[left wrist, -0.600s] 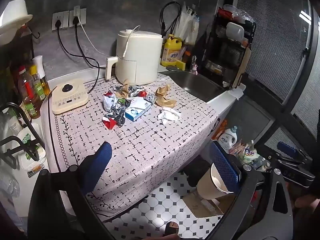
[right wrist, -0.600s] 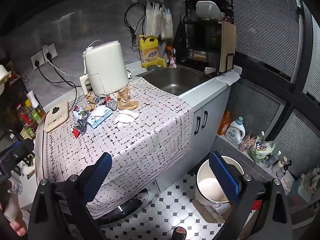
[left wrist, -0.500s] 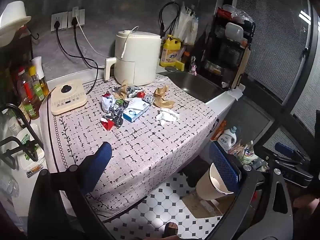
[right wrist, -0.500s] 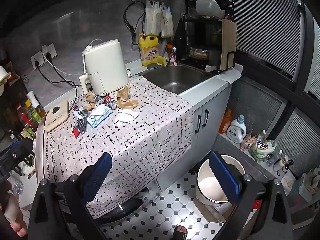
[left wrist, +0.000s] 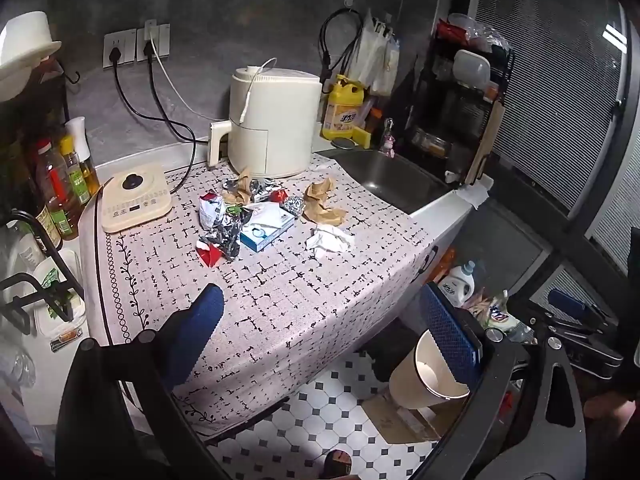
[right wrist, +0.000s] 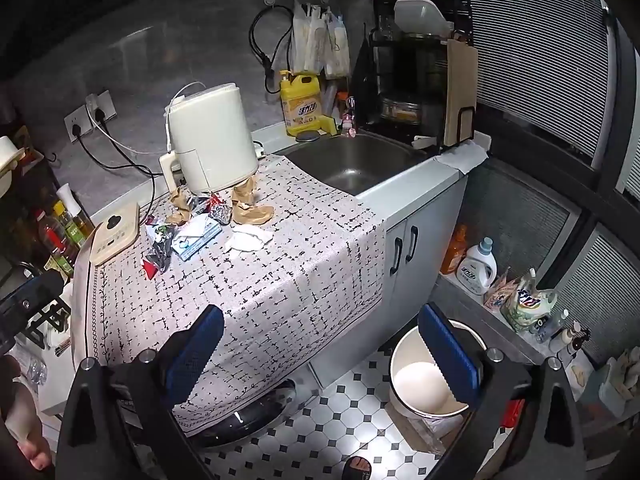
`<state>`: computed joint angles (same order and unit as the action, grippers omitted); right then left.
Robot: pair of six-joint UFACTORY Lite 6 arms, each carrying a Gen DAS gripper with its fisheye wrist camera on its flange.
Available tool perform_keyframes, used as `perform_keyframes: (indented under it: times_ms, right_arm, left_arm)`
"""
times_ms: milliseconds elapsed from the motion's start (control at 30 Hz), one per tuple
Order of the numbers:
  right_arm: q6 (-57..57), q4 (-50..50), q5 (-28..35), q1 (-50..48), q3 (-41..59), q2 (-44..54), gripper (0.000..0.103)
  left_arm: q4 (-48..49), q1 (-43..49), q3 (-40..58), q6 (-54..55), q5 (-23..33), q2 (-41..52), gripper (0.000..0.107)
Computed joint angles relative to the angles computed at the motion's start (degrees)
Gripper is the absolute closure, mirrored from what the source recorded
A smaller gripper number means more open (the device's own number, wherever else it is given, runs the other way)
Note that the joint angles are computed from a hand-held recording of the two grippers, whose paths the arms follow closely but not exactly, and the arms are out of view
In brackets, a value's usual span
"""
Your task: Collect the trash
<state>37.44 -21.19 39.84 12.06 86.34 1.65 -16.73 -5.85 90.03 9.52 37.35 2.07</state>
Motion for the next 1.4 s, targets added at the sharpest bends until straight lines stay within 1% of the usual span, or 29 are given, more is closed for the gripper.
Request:
perform_keyframes:
  times_ms: [200,567,833,1000,1267,1400]
  right_arm:
    - [-4.26,3.11,-0.31,-1.57,1.76,1.01,0.008]
    - [-6.51,4.13,-0.64,-2.96,2.71,1.87,0.008]
    - [-9.14,5.98,-0.87,-4.68,3.39,2.39,0.008]
    - [-9.84,6.59,-1.11,-5.08,3.61,2.92,0.008]
    - [-16.52,12.49,-2.33,-7.88,4.50,4.69,0.008]
    - [-20.39,15.75,-2.58,-9.50,6.14,6.30,0.008]
  left_arm:
    - [2.78,-1.14,-0.09,-3.91,-0.78,-0.22,0.010]
    - [8.80,-3.51,1.12,-10.50,-1.04,0.29,0.010]
    - [9.26,-3.97,2.08,-11.42,-1.11,1.16,0.010]
    - [11.97,-5.23,2.22,-14.46,-1.60,1.83,0.010]
    - [13.41,-6.01,3.47,-17.17,-1.77,3.59,0.010]
    - [16.14,-7.53,3.56,-21.17,-2.61,4.30,0.010]
